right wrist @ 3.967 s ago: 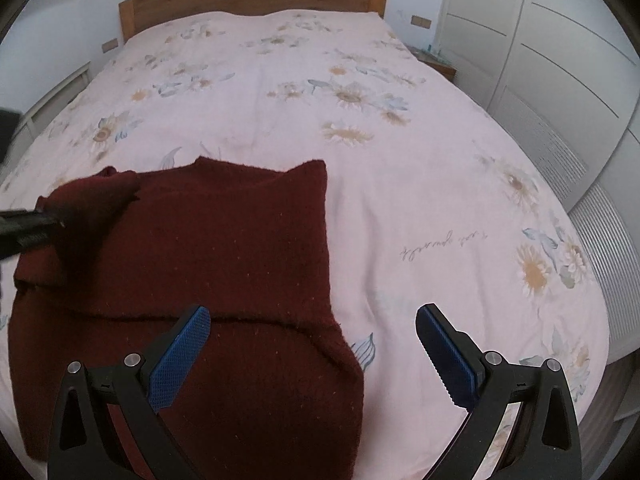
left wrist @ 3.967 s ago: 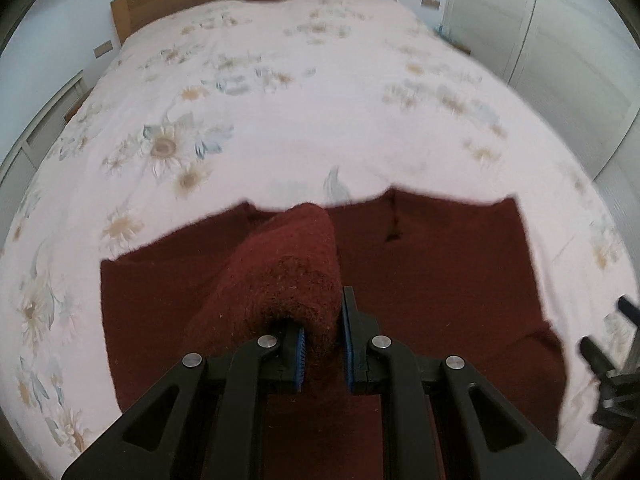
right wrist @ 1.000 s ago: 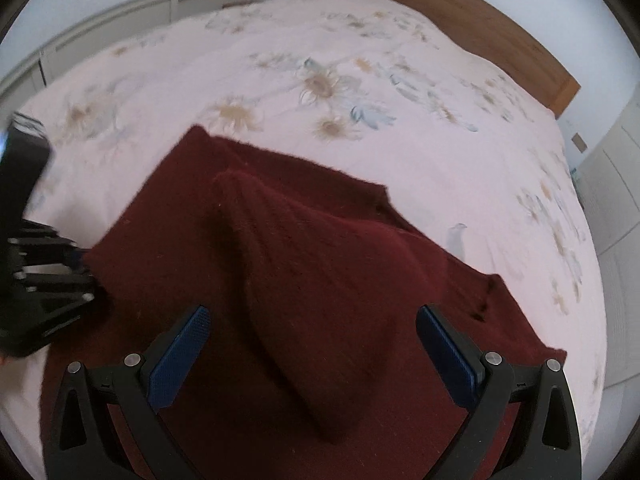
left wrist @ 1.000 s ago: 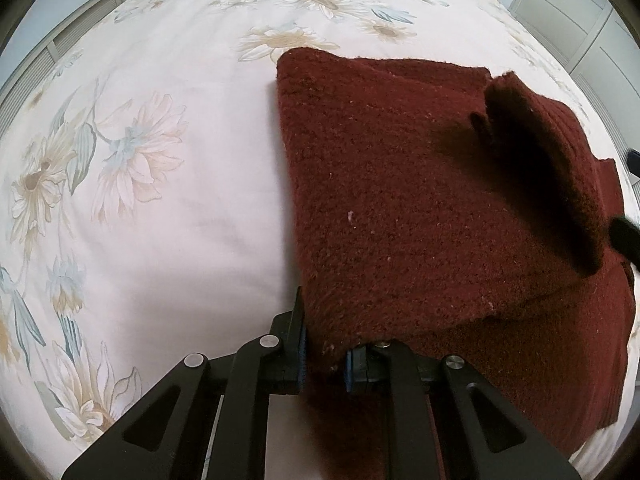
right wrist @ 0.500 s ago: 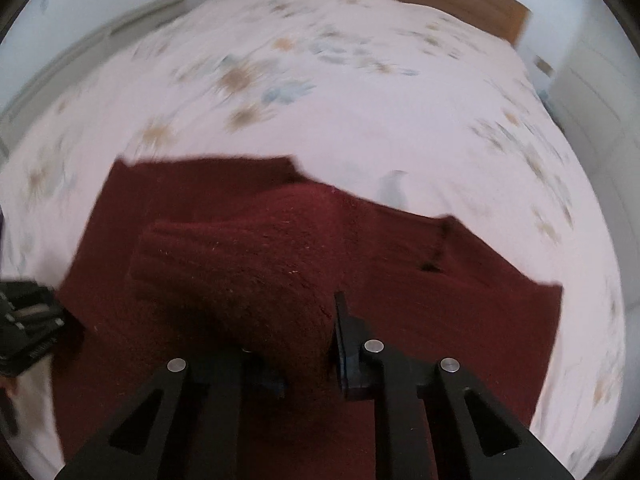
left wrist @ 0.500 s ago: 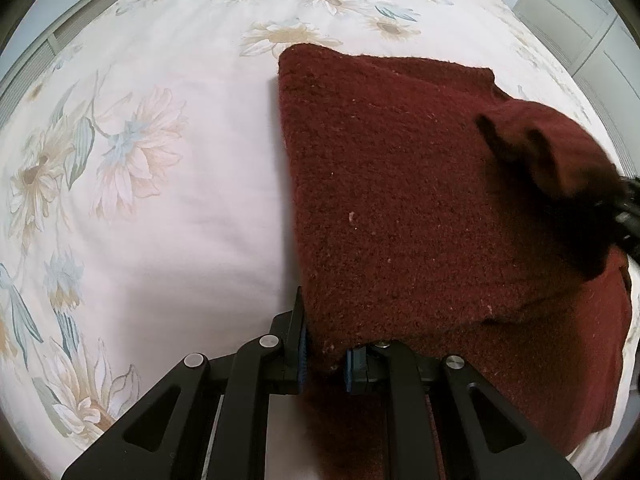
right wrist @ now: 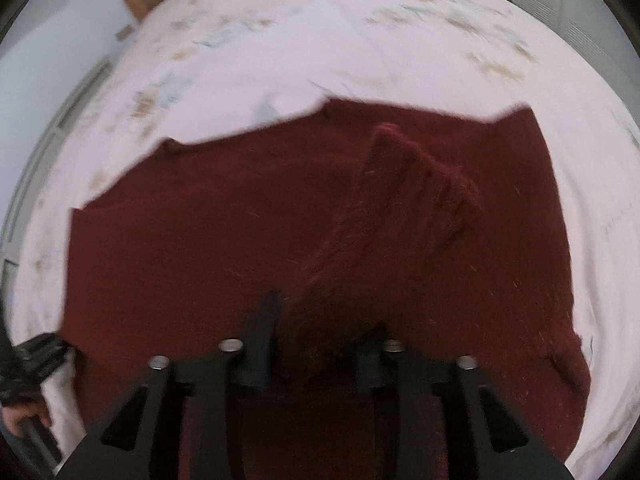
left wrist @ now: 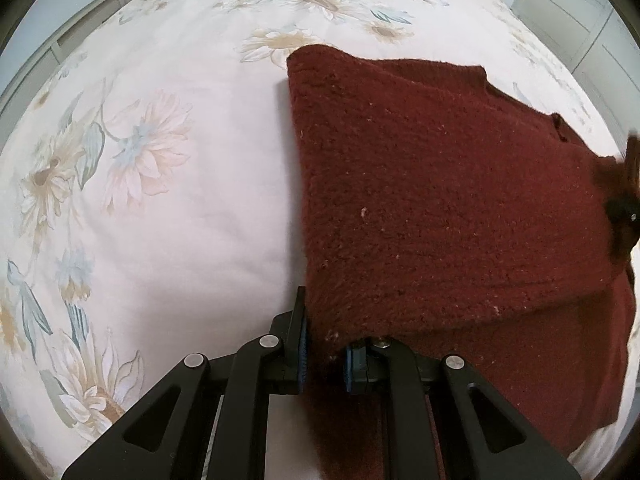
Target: Fold small clothes
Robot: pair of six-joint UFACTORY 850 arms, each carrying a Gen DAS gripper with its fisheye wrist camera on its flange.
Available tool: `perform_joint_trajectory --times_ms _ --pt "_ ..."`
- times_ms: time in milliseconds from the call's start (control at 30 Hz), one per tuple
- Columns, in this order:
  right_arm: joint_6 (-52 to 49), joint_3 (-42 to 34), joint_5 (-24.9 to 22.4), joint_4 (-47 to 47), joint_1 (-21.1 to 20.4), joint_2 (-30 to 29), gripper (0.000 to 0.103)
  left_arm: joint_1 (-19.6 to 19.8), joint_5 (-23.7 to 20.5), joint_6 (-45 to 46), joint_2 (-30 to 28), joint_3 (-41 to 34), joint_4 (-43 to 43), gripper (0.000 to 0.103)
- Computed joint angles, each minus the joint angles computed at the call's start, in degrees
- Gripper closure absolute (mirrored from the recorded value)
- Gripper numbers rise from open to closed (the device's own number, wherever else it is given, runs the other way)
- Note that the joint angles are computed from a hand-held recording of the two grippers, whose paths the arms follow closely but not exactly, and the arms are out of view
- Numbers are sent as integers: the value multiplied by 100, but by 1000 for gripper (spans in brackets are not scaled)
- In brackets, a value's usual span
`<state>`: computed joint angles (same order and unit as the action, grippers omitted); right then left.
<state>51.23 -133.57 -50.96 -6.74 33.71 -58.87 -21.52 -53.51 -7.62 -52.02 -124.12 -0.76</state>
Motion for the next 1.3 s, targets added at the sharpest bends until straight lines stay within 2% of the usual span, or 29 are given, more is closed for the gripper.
perform_joint_trajectory --times_ms 33,133,200,333,400,433,533,633,733,833,900,1033,1100,1200,1233,1300 --pt "100 221 23 -72 -5 109 52 -8 -14 -24 -20 -24 20 91" --pt "312 999 268 -259 -17 563 48 -14 -65 -66 -110 -148 2 91" --pt "383 1339 247 -404 -25 769 47 -23 -84 -63 -147 -200 19 91" --pt "385 1943 297 -606 -43 1146 39 -91 -120 -182 -227 -312 111 91" --pt "381 2025 195 -715 -33 1220 34 -113 -125 -263 -276 -387 147 91" --pt "407 1983 111 -785 -24 1213 31 -108 -56 -287 -200 -262 162 91" --pt "507 1996 -24 -1023 -3 1311 30 -86 224 -309 217 385 222 89" --pt "553 1937 -90 -1273 27 1385 23 -99 160 -367 337 453 242 89" --pt "470 1847 -23 -1341 23 1429 22 -138 51 -417 441 426 260 86" --pt "308 1604 -67 -1275 -22 1340 21 -187 -28 -490 544 349 327 70" --pt "192 1287 -252 -1280 -27 1163 21 -243 37 -512 652 341 421 47" --pt "75 904 -278 -1276 40 946 20 -366 42 -512 650 64 473 36" --pt "5 778 -262 -1305 111 862 17 -461 90 -500 599 -64 447 16" --pt "-210 383 -306 -1356 249 573 5 -606 49 -533 382 -372 515 4" --pt "-302 216 -351 -1391 299 443 0 -655 -53 -548 175 -694 539 2" --pt "-365 115 -350 -1509 395 316 0 -725 -184 -530 -111 -1096 528 1"
